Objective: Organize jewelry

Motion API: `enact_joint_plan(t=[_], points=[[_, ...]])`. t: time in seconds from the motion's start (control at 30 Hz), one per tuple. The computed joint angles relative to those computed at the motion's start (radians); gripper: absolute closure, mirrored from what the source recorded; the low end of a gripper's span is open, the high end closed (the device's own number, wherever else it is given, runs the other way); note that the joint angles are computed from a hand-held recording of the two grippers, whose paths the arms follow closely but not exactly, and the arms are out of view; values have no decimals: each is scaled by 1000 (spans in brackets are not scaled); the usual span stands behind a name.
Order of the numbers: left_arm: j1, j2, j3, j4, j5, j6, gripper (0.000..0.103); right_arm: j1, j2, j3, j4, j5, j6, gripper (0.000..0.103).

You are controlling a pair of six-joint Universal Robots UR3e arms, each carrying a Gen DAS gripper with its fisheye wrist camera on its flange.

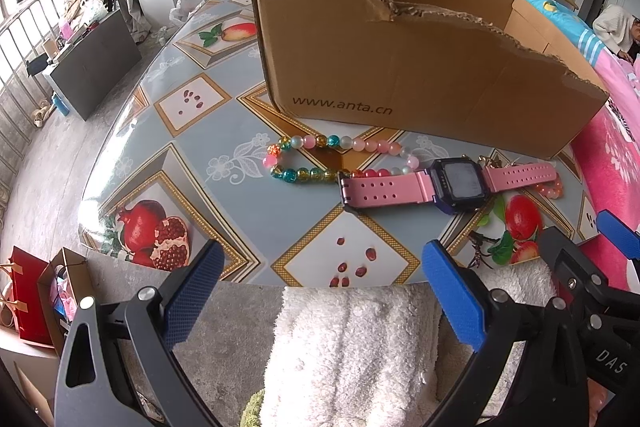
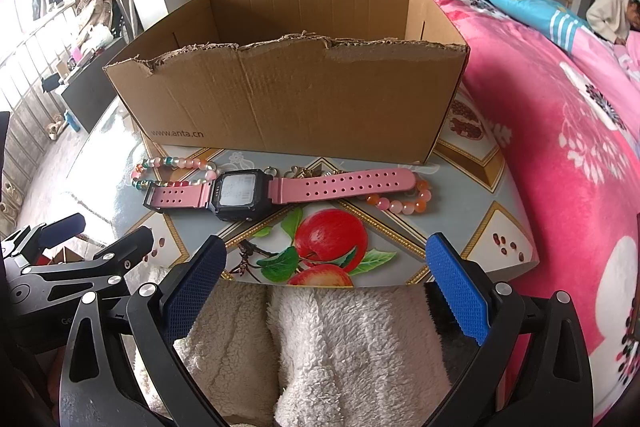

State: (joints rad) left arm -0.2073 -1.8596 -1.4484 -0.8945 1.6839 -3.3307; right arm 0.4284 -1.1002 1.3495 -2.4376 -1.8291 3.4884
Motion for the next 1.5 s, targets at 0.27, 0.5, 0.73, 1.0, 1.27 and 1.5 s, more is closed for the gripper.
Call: enact_joint_plan(t=[0.27,0.5,0.73,1.0,1.27,1.5], points=[[-2,-1,4,-4,1,-3,6,0,1,0,0,0,0,7],[-2,1,0,0,1,-2,6,-3,-13,17,-6,2,0,7],[-5,-4,8,-4,3,-5,6,-5,-16,19,-5,4,-3,7],[-5,-3,8,-3,2,-4,6,-4,-14,17,-5,2,-2,7],[-4,-2,7,-3,1,-4,6,-12,-19,15,0,7,-9,7],[-4,-2,6,-2,2,-4,6,-15,-18,9,5,9,-13,7]])
